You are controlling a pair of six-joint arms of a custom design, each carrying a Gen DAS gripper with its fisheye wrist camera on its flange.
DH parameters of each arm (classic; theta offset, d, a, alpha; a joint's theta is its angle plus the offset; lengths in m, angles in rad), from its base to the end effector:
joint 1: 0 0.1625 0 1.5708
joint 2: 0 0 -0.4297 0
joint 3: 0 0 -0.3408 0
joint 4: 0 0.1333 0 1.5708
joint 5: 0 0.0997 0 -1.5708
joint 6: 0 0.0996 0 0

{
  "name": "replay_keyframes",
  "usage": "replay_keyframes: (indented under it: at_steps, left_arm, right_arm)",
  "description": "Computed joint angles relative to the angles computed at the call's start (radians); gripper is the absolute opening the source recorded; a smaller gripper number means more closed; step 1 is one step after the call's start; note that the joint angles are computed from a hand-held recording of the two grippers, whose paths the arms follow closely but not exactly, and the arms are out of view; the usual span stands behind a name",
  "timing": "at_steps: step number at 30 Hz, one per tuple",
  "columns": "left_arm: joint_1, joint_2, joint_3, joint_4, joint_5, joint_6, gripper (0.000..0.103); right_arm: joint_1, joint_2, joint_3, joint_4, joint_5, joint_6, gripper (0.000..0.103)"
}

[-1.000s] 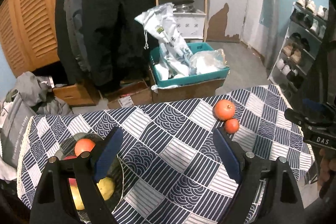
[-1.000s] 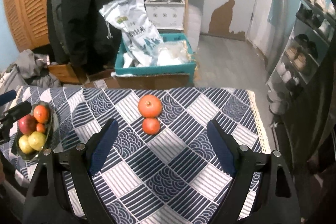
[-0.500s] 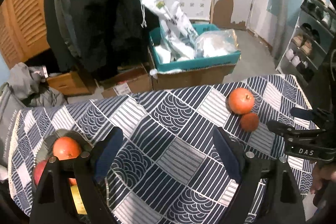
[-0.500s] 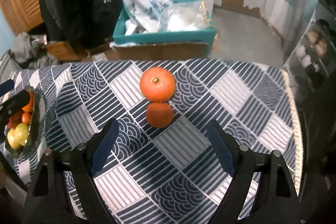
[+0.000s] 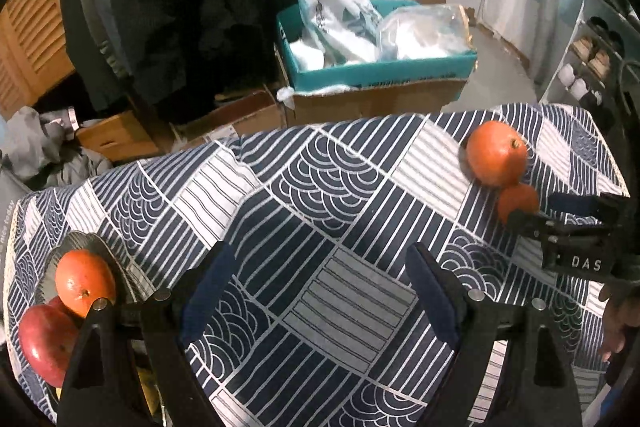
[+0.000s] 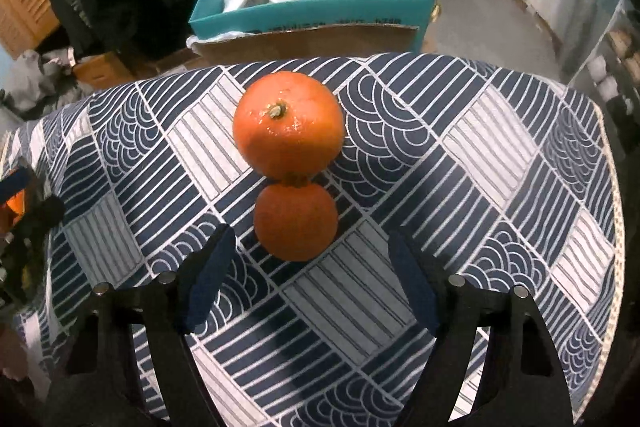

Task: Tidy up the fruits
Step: 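Move the right tool to the smaller orange while the left tool approaches the larger orange, then close the right tool on the smaller orange while the left tool grasps the larger orange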

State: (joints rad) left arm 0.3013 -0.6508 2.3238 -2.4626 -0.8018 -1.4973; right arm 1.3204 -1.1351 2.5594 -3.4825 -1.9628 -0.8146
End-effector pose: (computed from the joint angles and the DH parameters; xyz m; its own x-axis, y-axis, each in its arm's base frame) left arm -0.2526 -0.2906 -0.0372 -0.6576 -0.1491 -0.7385 0.3035 0.8448 -0.4408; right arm 0.0025 -0.3746 0.1803 -0.7432 -0.3466 0.5723 -0.4688 0.8800 -0.0758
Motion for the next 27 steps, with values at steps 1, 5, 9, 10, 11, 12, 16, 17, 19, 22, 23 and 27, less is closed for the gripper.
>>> replay_keyframes:
  at_steps: [1, 5, 9, 10, 11, 12, 16, 17, 19, 22, 23, 27]
  left_arm:
    - [0.003, 0.003, 0.001, -0.008, -0.003, 0.002, 0.089]
    - [0.007, 0.012, 0.0, -0.028, -0.009, 0.015, 0.089]
    - [0.002, 0.013, -0.004, -0.027, -0.009, 0.024, 0.089]
    - [-0.001, 0.012, -0.004, -0.027, -0.009, 0.023, 0.089]
    - [-0.002, 0.01, -0.002, -0.029, -0.01, 0.021, 0.089]
    - [-0.002, 0.008, -0.002, -0.032, -0.01, 0.022, 0.089]
    - [-0.009, 0.002, -0.002, -0.043, -0.011, 0.018, 0.089]
    - [-0.01, 0.0, -0.001, -0.05, -0.011, 0.019, 0.088]
    - [-0.01, 0.001, -0.004, -0.062, -0.014, 0.023, 0.089]
    - [-0.014, 0.009, -0.013, -0.086, -0.02, 0.032, 0.089]
    - [-0.013, 0.015, -0.016, -0.1, -0.022, 0.038, 0.089]
    - [-0.004, 0.036, -0.043, -0.128, -0.028, 0.06, 0.089]
  right_arm:
    - [0.0, 0.008, -0.003, 0.001, -0.004, 0.001, 0.074]
    - [-0.003, 0.026, -0.013, 0.021, -0.007, 0.009, 0.065]
    - [-0.007, 0.032, -0.013, 0.024, 0.004, -0.001, 0.045]
    - [-0.007, 0.033, -0.009, 0.016, 0.005, -0.005, 0.044]
    - [-0.007, 0.035, -0.006, 0.007, 0.004, -0.01, 0.044]
    - [-0.007, 0.035, 0.0, -0.007, 0.0, -0.015, 0.043]
    - [-0.025, -0.019, 0.024, 0.0, 0.027, -0.014, 0.043]
    - [-0.029, -0.036, 0.03, 0.0, 0.032, -0.016, 0.043]
    - [-0.038, -0.071, 0.037, 0.01, 0.034, -0.022, 0.043]
    - [-0.051, -0.111, 0.042, 0.023, 0.046, -0.023, 0.043]
    - [-0.059, -0.133, 0.045, 0.034, 0.054, -0.025, 0.043]
    - [-0.068, -0.185, 0.054, 0.034, 0.068, -0.046, 0.043]
